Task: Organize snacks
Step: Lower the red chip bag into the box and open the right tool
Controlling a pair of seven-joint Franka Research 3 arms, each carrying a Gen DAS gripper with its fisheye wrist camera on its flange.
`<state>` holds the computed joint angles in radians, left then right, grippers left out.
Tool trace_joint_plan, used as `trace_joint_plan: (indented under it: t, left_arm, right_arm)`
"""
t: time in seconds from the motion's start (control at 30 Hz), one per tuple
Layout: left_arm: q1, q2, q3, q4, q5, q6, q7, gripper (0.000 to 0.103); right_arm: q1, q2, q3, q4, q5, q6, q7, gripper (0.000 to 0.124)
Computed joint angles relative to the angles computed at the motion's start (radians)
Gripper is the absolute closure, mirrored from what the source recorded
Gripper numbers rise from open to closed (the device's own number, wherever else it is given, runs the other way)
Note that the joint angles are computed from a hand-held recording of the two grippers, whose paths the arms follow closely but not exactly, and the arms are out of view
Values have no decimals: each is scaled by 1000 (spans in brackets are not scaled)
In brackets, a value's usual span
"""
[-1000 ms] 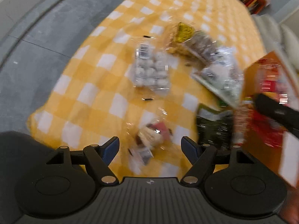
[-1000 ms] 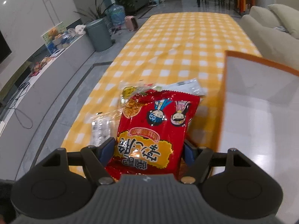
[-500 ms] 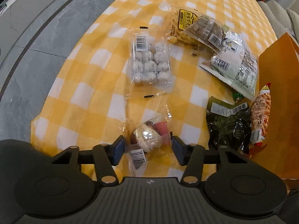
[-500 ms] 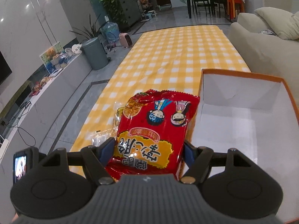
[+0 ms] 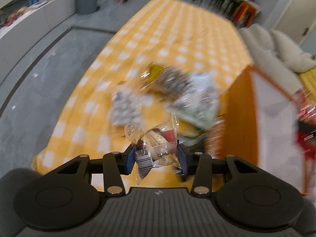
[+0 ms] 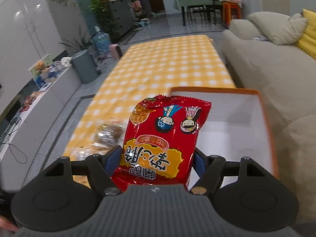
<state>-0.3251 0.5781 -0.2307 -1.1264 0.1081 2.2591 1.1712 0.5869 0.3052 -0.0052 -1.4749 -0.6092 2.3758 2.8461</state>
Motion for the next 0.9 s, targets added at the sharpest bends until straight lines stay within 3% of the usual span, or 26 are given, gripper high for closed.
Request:
trace_joint_plan:
  t: [0.13,0.27,0.43,0.57,0.67,0.9]
  left_arm:
    - [-19,33,-26,89,-31,-9,19,53]
    - [-51,79,-33,164,-48,-7,35,53]
    - [-61,99,-38,180,-78,-38,59,53]
    - [-62,79,-29,147,-71,-38,60,53]
    - [-54,66,-34,128,-81,-24,64,53]
    - [-44,58,-44,115,-100,-21,85,53]
  right_arm:
    - [-38,-41,15,-80,86,-19,-16,52]
    - [-86,-57,33,-159,194,88,-58,52]
    - [-125,-27,66,-194,369,191,-244,52]
    - [-139,-4,88,-199,523,200,-389,52]
    - [-126,-17,71,-217,547,164,-413,52]
    - [-148,-124,60,-379,598,169,-389,52]
